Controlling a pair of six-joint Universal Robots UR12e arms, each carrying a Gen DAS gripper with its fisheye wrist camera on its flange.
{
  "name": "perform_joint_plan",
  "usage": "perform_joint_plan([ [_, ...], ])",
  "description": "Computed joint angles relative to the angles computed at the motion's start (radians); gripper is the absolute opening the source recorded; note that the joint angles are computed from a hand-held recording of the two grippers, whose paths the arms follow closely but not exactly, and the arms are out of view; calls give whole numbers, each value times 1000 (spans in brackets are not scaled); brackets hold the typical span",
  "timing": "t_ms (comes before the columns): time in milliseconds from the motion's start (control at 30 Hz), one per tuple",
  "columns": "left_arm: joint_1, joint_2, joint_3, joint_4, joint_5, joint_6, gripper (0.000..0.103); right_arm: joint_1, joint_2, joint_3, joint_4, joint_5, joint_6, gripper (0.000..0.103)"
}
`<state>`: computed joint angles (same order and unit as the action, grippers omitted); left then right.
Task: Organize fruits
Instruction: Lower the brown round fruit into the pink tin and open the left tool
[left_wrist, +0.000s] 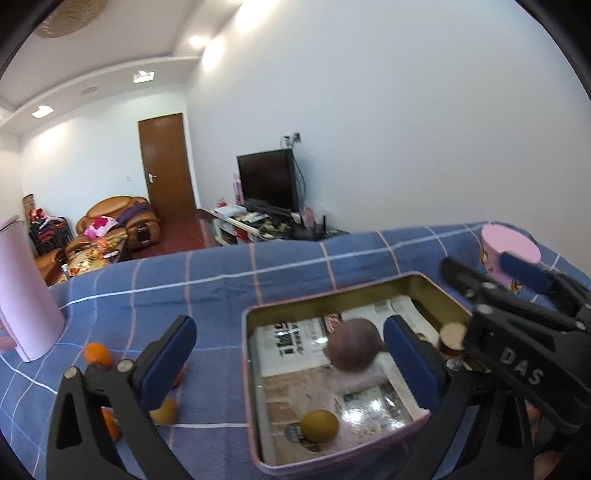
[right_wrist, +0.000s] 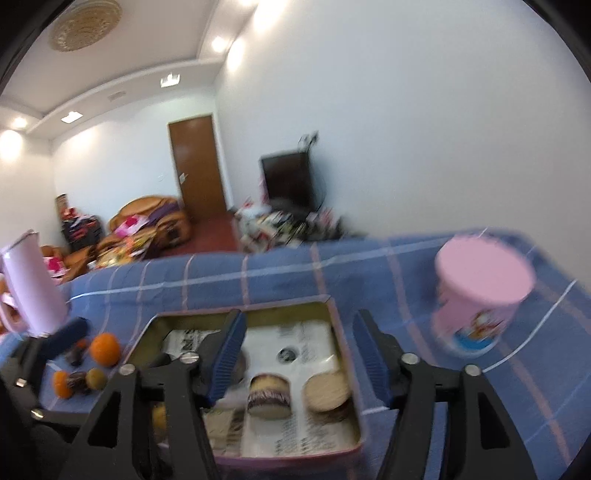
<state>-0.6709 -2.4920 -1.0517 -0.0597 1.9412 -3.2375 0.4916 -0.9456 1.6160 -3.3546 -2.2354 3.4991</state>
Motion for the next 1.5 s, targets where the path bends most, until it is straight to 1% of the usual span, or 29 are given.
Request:
perform_joint_plan([
  [33,1,2,-5,7,9,-8,103,8,11,-7,-36,-40,-28,76],
  [100,2,2,-6,14,29,-18,103,23,36,-23,-123,-110,-94,78],
  [133,1,0,-2,12,43,-21,103,27,42,-30,-141,-136,-107,81],
  [167,2,1,-3,10,50,-23,103,29,43,-31,-143,-146,-107,87],
  [200,2,0,-2,5,59,-29,103,29,42,-30,-141,-152,-100,88],
  [300,5,4,-16,19,68,-37,103,25,31,-18,-117,-154,-53,88],
  [400,5,9,-35,47,82,-18,103,27,24,-14,-86,-171,-16,88],
  [467,6,15,-48,56,78,-11,103,28,19,-4,-82,-179,-11,88],
  [567,8,25,-67,66,74,-14,103,30,13,-2,-53,-166,1,88],
  [733,16,45,-100,65,59,-34,103,41,18,-18,-23,-188,-12,88],
  [900,24,66,-138,64,42,-59,103,50,16,-16,4,-204,27,88],
  [1067,30,81,-164,68,34,-66,103,61,12,-16,35,-212,72,88],
  [1233,38,100,-195,65,27,-75,103,74,17,-30,66,-199,88,88],
  [1500,53,125,-237,67,25,-86,103,98,37,-68,83,-169,87,88],
])
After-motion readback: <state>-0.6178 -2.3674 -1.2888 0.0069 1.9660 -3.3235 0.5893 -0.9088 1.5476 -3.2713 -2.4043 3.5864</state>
